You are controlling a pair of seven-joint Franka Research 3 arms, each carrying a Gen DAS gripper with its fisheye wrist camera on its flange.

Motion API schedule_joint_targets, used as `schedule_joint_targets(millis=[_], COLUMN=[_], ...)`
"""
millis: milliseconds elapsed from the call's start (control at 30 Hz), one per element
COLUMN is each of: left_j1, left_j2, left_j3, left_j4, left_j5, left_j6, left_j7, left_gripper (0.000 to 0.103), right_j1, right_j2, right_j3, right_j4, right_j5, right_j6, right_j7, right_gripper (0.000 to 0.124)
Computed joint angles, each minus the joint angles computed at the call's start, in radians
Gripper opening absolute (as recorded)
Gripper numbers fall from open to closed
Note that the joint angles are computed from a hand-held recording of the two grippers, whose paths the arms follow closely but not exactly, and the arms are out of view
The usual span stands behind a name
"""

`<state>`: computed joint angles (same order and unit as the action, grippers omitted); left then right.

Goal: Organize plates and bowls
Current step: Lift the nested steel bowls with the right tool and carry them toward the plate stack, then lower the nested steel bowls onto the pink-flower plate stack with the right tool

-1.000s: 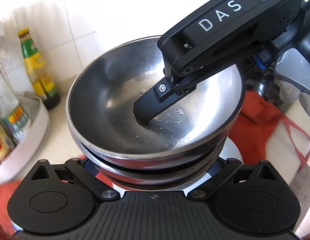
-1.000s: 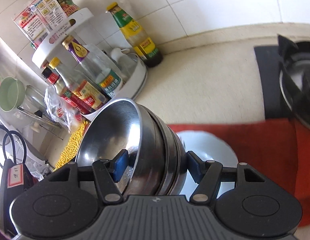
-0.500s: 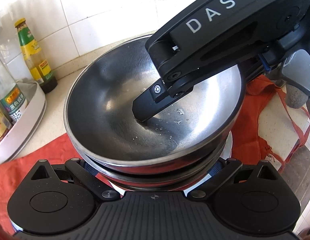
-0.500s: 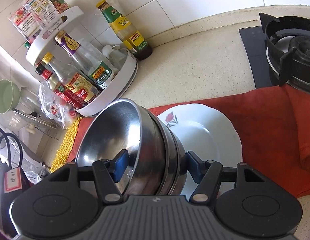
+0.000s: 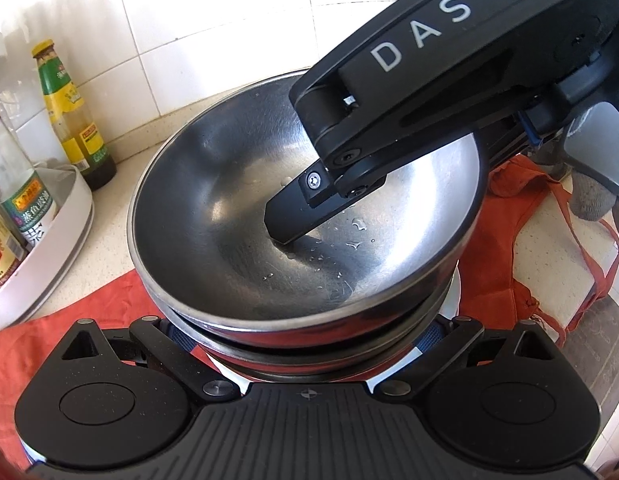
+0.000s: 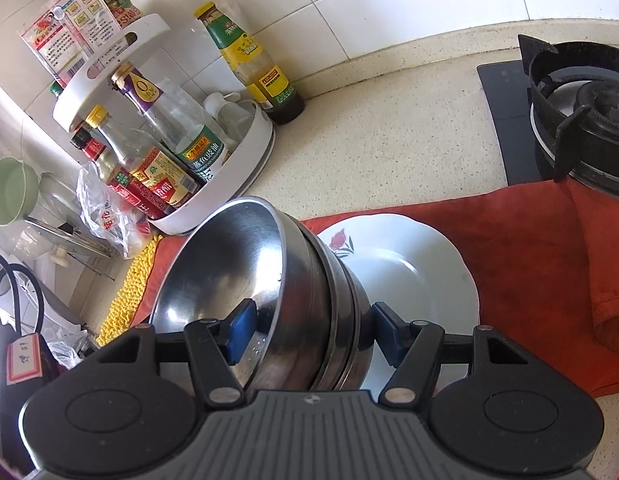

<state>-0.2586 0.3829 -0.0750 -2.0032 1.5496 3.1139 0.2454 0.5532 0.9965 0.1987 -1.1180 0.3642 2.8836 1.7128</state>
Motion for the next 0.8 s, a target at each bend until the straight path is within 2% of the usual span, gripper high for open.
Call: schedule_joint_targets(millis=[133,233,300,400,567,633,667,733,767,800], left_j1=[0.000,-0.005,-0.013,-0.061,-0.034,-0.030,-0.022,-0.010,-0.007,-0.007], left_j2=[0.000,-0.001,-0.004,-0.021,-0.062,-0.081,-0.087,-0.082,-0.077,-0.075], left_j3=[-0.003,-0.002,0.010,0.052,0.020,0.021,0.013,-0.002,-0.006,-0.009], left_j4=[-0.012,-0.026,-0.035,-0.036,-0.088,-0.107,-0.115,-0.116,-0.111,-0.109], left_j5=[-0.040,-0.134,-0.174,-0.090,-0.121,-0.094,-0.105,-0.150,-0.172,-0.193], left_j6=[-0.005,-0.008,0.006,-0.019,-0.060,-0.062,-0.066,-0.070,-0.069,-0.072], left_j7=[0.042,0.125,0.154,0.090,0.106,0.064,0.067,0.099,0.118,0.139], left_gripper=[0.100,0.101,0.101,0.101,0.101,0.101,0.101,0.102,0.102,0.102], right_j1=[0.004,0.013,0.019,0.031,0.025,0.026,0.040,0.101,0.132,0.142], right_j2=[0.020,0.030,0.024,0.008,-0.049,-0.072,-0.072,-0.065,-0.065,-0.070], right_j3=[-0.008,-0.028,-0.039,-0.064,-0.054,-0.049,-0.068,-0.156,-0.200,-0.213], right_j4=[0.026,0.038,0.019,-0.006,-0.105,-0.146,-0.144,-0.126,-0.130,-0.144], right_j5=[-0.001,-0.011,-0.022,-0.041,-0.038,-0.044,-0.051,-0.079,-0.095,-0.104], right_j6=[-0.018,-0.035,-0.010,0.018,0.118,0.158,0.153,0.127,0.137,0.157], right_j7=[0.015,0.038,0.041,0.064,0.064,0.048,0.057,0.117,0.153,0.172], right_gripper=[0.062,0.062,0.062,0.062,0.062,0.062,0.062,0.062,0.062,0.062])
